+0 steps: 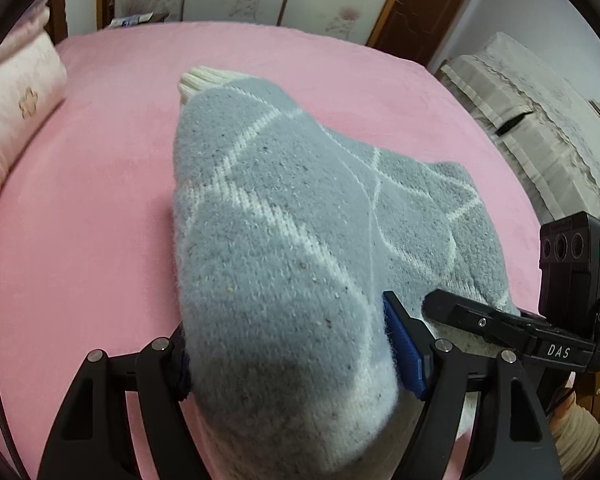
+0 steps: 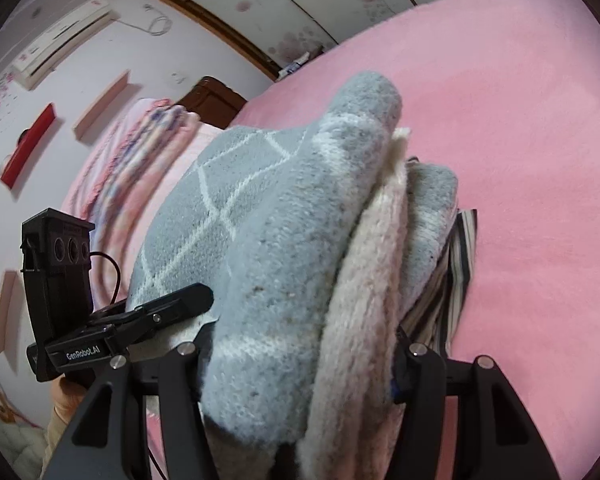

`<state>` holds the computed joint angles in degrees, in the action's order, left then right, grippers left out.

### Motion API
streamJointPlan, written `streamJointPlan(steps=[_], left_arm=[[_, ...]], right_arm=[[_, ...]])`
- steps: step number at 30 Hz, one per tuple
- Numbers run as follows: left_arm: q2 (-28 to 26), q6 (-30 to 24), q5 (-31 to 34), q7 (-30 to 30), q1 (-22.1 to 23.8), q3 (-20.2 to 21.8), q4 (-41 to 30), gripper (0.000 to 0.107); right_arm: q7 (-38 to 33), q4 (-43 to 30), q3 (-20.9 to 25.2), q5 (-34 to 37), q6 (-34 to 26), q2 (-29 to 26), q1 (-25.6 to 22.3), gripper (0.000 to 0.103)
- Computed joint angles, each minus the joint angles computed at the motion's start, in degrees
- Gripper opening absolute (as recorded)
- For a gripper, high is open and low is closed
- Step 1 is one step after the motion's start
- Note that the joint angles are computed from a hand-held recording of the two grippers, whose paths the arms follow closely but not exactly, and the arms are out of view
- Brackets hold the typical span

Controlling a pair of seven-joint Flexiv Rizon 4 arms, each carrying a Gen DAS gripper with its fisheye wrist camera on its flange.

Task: Fold small clothes
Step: 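Carry the folded sweater with both grippers onto the striped garment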

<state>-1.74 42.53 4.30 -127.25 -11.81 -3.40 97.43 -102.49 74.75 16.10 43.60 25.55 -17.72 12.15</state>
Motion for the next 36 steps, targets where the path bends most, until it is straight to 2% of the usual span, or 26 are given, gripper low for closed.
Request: streamJointPlan(steps=[5,8,10,12,14,16,20,22,25,26,28,29,32,36], left_arm=[[-2.2,10.06,-3.7,1.68,0.58,1.11,7.92,0.077],[-2.03,16.94,-7.18,4.83,1.13,1.62,13.03,0.084],[-2.54,19.14,-8.23,6.39,1.61,1.79,14.32,0.092],[-2.39,18.83,-5.22,5.15,1.69,2.32,14.32,0.103],[-2.03,20.61,-3.89,4.48,1.73,2.52,15.35,0.103],[-1.5,20.28,2.02,1.26,1.41,2.88,14.63,0.103],[-0.35,13.98,13.8,-5.43,0.66,2.33,10.09,0.103],[0.03,10.16,17.63,-8.47,0.45,1.76,8.05,0.103],[1.17,1.77,22.82,-12.79,-0.08,0.47,4.66,0.103],[2.53,-3.35,26.01,-14.74,-0.84,-0.32,3.8,0.103],[3.52,-10.12,29.94,-16.53,-2.3,-1.76,1.99,0.103],[3.04,-14.59,32.36,-17.63,-2.54,-3.87,-0.1,0.103],[2.4,-21.04,35.9,-21.12,-5.33,-6.47,-3.53,0.103],[1.81,-24.99,37.36,-25.8,-9.21,-8.62,-6.96,0.103]], right_arm=[[-0.44,1.76,-0.07,-3.56,3.6,-3.12,1.89,0.058],[-2.01,2.88,0.76,-4.3,5.19,-3.4,2.07,0.059],[-2.78,3.57,1.18,-4.72,6.4,-3.26,2.36,0.062],[-4.73,5.2,1.43,-5.2,7.29,-2.46,2.16,0.066],[-5.76,5.94,1.47,-6.25,7.97,-2.15,2.64,0.073],[-7.06,7.14,1.44,-7.06,8.53,-1.13,2.62,0.075],[-9.85,7.96,1.13,-8.3,8.58,0.2,2.31,0.077],[-10.91,8.55,0.73,-7.9,8.07,1.15,1.54,0.077],[-11.62,9.54,0.12,-7.58,9.0,3.03,1.07,0.079],[-11.74,10.26,-0.13,-7.88,9.7,3.99,1.1,0.079],[-11.83,12.64,-0.68,-10.11,12.57,6.5,1.81,0.079],[-11.97,13.48,-0.91,-10.57,13.67,7.38,2.0,0.079],[-10.84,17.09,-1.73,-13.52,17.8,11.12,2.78,0.079],[-9.91,20.51,-2.98,-15.3,18.44,15.76,2.99,0.079]])
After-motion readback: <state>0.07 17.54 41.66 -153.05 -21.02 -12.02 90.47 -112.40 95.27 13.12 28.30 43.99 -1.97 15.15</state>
